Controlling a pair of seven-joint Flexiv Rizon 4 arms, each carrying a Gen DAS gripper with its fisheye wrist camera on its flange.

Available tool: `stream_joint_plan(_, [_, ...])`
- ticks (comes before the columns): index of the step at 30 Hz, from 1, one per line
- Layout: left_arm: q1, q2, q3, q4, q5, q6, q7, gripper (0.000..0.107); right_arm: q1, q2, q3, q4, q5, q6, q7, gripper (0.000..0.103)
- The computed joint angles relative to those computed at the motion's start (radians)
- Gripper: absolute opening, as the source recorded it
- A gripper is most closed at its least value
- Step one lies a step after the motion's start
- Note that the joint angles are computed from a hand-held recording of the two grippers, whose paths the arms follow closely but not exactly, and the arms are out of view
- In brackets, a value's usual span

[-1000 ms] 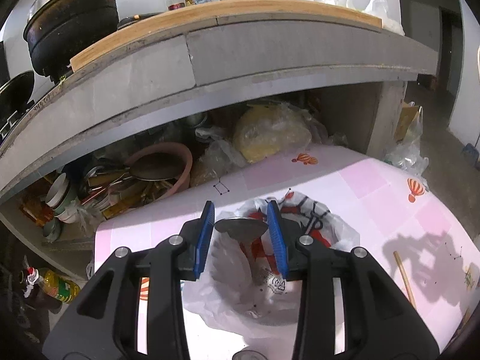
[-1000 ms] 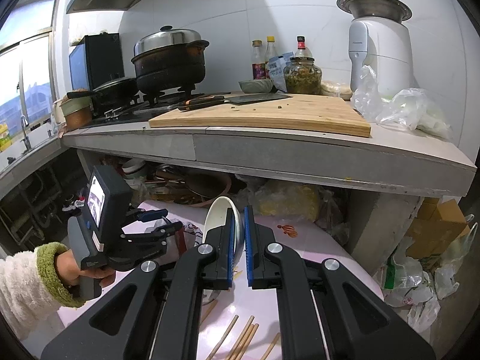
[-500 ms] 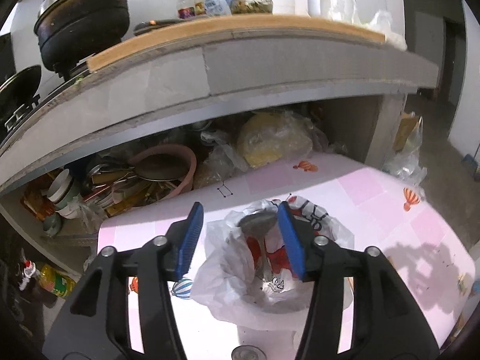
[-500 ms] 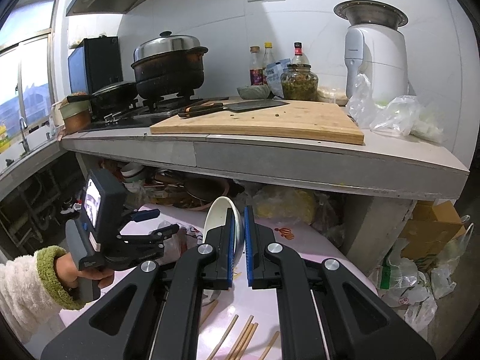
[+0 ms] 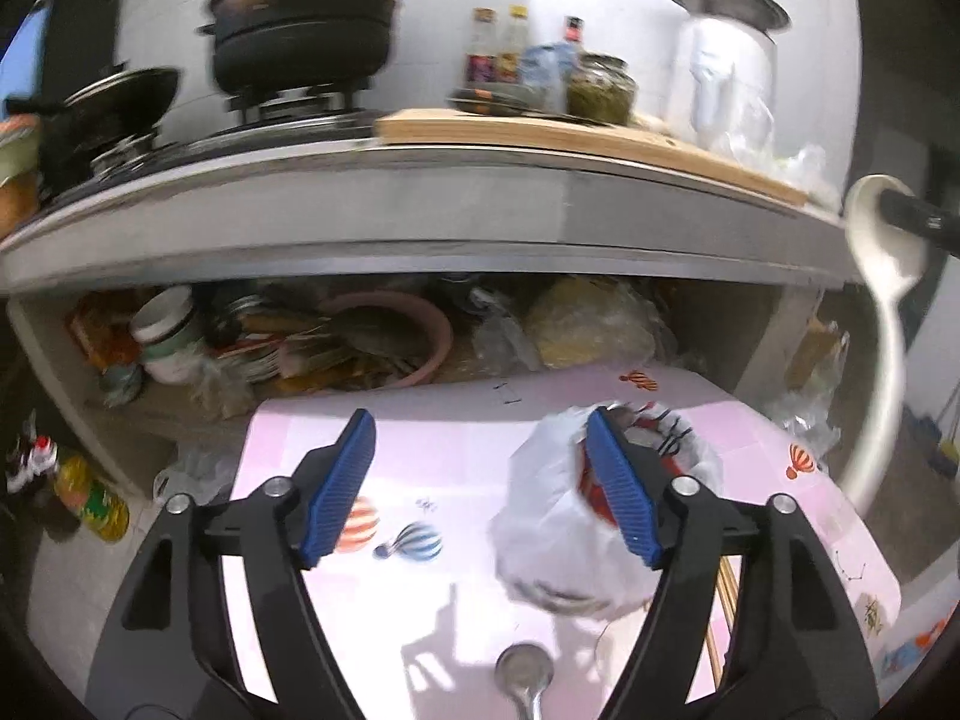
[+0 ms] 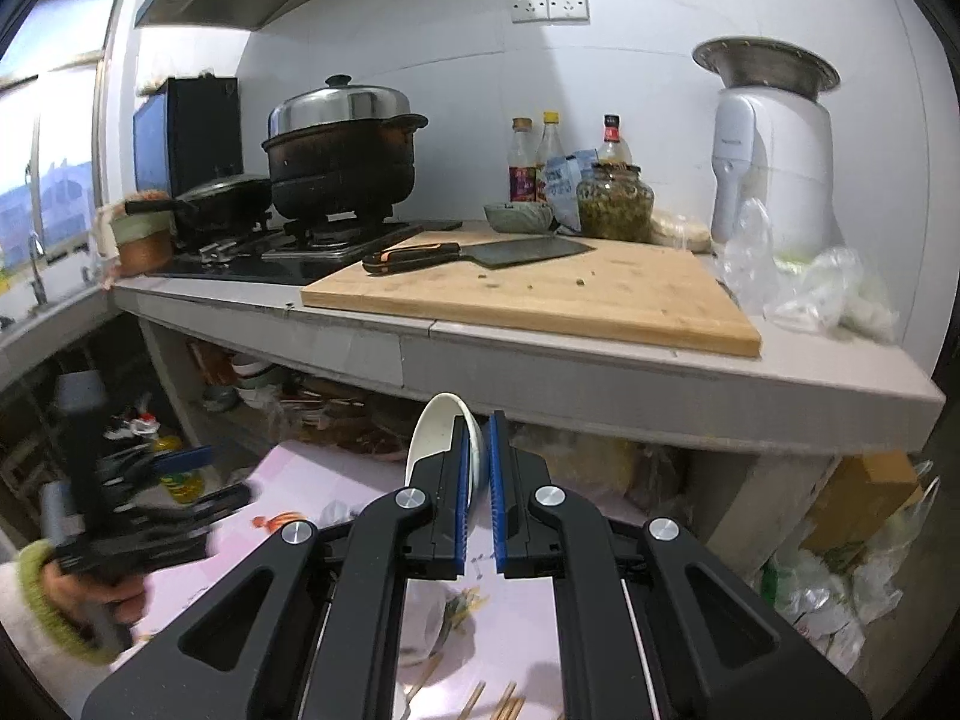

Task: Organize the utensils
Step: 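Carry the white plastic spoon into the holder and open the right tool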

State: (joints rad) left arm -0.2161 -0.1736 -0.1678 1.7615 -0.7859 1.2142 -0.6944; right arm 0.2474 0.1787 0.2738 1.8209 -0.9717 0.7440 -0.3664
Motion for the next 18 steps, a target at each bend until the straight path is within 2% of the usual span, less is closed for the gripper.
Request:
stream_joint_plan(5, [0.021, 0.08, 0.032, 0.119, -0.176, 0.015, 0.073, 0.079, 0.024, -0.099, -0.014, -0.06, -0.089, -0.048, -0.016, 0.007])
stream_joint_plan(10, [0.034, 0.128, 0.095, 0.194, -0.183, -0.035, 0.045, 0.083, 0.077, -0.168, -0.045, -0.085, -0.135, -0.108, -0.08, 0.007])
stream_joint_plan(18, [0.026, 0.178, 0.129, 0.296, -0.255, 0.02, 0.108, 0.086, 0.121, -0.22, -0.083, -0.063, -0.213, -0.11, -0.131, 0.007])
